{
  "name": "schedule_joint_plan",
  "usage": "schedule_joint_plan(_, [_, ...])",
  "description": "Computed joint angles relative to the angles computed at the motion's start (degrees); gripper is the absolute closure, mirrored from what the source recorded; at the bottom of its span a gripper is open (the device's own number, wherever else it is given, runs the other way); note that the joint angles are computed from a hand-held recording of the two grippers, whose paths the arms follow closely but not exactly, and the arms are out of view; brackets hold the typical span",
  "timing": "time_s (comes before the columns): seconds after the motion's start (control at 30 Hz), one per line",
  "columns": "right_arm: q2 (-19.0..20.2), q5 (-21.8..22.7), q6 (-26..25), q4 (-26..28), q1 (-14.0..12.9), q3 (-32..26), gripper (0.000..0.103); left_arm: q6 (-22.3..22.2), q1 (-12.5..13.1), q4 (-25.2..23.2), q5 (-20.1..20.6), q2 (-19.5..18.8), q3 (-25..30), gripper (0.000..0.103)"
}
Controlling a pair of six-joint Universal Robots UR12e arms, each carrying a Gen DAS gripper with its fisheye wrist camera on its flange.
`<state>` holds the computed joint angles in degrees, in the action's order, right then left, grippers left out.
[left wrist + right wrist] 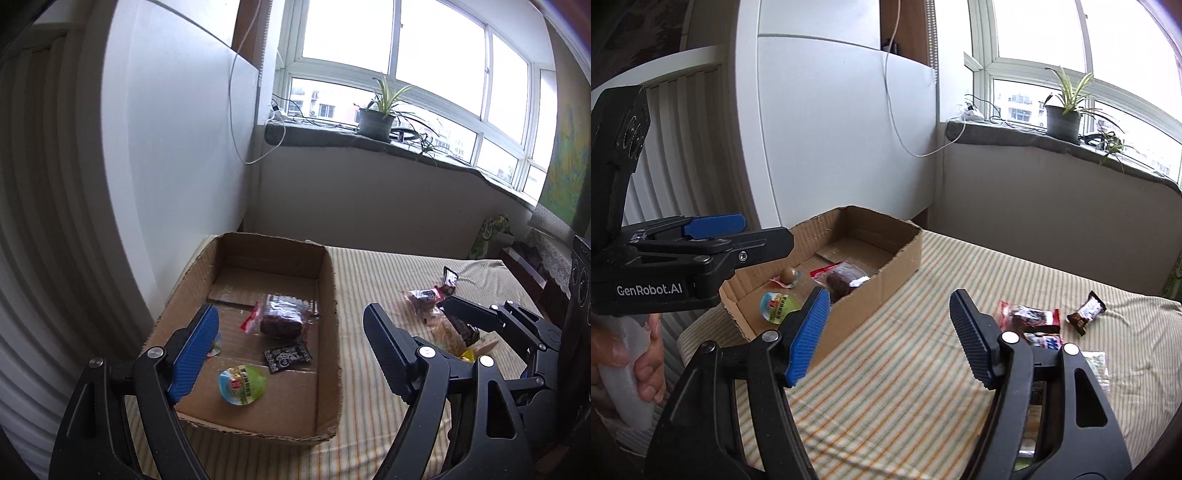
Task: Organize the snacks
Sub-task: 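Move both open tools back to the snack pile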
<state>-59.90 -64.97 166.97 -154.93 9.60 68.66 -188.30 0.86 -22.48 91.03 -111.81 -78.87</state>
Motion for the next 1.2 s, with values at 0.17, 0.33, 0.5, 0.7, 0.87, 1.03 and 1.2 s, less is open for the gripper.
schedule_joint_plan(0.17, [-2.7, -2.4, 3.3, -3.8, -3.5, 4.3, 0.033, 2.7, -2.9, -1.5, -1.6, -2.0, 3.7, 0.022])
schedule_joint_plan(0.33, [-5.5, -5.1, 6.1, -6.7, -6.8, 8.5, 0.032, 5.7, -5.6, -3.0, -2.7, -3.8, 6.9, 0.022])
schedule_joint_plan(0.5, [-7.8, -7.9, 8.4, -8.4, -9.1, 11.6, 0.03, 8.8, -7.8, -3.4, -3.5, -4.3, 8.5, 0.022])
schedule_joint_plan(0.7, [-9.7, -8.7, 8.6, -10.6, -9.3, 13.8, 0.03, 10.2, -8.2, -1.7, -3.9, -3.2, 7.3, 0.022])
schedule_joint_plan(0.87, [-10.3, -8.9, 8.2, -11.3, -8.7, 14.2, 0.03, 9.1, -7.8, 0.2, -3.8, -1.9, 5.7, 0.022])
schedule_joint_plan(1.03, [-10.0, -8.9, 7.9, -10.9, -8.4, 14.0, 0.03, 8.9, -7.6, 0.9, -3.7, -1.6, 4.9, 0.022])
schedule_joint_plan(1.2, [-9.0, -8.6, 8.0, -9.1, -8.4, 13.7, 0.03, 8.6, -7.6, -0.3, -4.0, -2.5, 5.7, 0.022])
